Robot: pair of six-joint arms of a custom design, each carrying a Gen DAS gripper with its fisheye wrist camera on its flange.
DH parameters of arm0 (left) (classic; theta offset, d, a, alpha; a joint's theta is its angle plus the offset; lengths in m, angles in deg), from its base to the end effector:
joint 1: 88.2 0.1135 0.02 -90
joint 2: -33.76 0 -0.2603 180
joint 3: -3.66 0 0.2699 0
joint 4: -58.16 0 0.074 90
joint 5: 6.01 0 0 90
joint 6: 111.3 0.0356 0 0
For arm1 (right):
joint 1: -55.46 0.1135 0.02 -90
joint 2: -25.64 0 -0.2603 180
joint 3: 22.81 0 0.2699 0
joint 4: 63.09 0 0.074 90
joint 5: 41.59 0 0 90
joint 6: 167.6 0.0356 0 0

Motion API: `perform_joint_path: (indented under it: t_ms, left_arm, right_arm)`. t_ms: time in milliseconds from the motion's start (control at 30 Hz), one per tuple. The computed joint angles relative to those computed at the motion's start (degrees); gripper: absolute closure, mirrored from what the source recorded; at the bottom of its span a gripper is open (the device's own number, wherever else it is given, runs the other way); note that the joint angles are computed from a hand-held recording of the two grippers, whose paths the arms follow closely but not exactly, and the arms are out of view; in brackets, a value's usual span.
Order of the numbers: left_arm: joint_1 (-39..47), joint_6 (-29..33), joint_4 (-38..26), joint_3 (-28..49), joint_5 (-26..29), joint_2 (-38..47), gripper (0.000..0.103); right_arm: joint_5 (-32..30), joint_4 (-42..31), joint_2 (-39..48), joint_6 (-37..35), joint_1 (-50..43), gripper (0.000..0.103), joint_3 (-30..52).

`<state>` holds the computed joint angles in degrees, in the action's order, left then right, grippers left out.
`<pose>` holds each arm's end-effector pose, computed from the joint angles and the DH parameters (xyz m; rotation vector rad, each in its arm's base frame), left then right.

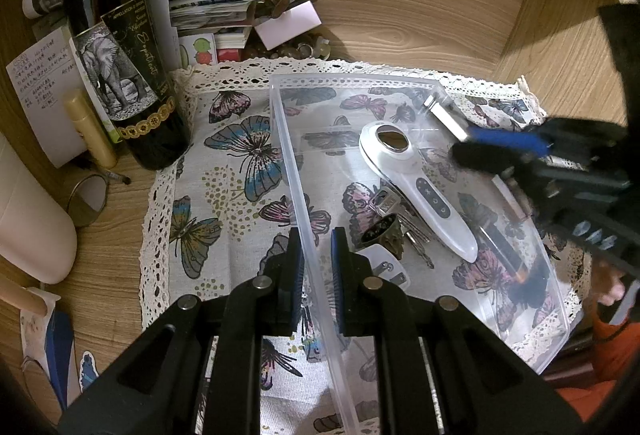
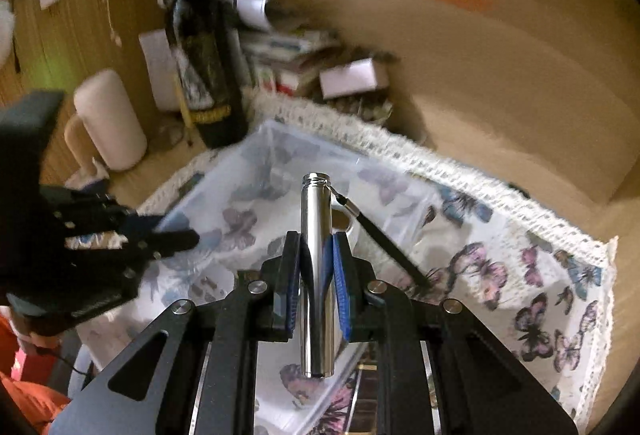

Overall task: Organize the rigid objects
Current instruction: 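Carry the silver cylinder into the box and release it, then move the right gripper back and grasp the black-and-gold tube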

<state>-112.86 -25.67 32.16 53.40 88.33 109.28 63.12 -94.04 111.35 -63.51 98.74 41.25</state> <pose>0.2403 -0.1133 0.1621 0.4720 2.4520 -0.3084 0.2372 0.2109 0.1874 -0.5135 2.3965 0.1205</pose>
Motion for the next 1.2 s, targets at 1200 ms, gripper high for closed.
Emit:
perform_joint_path:
  t_ms: [1200]
  left_arm:
    - [-0.25, 0.08, 0.01, -0.08, -0.33, -0.03, 0.092]
  right_arm:
    - [3.64, -7.87, -14.02, 3.32, -5.71, 0.080, -9.41]
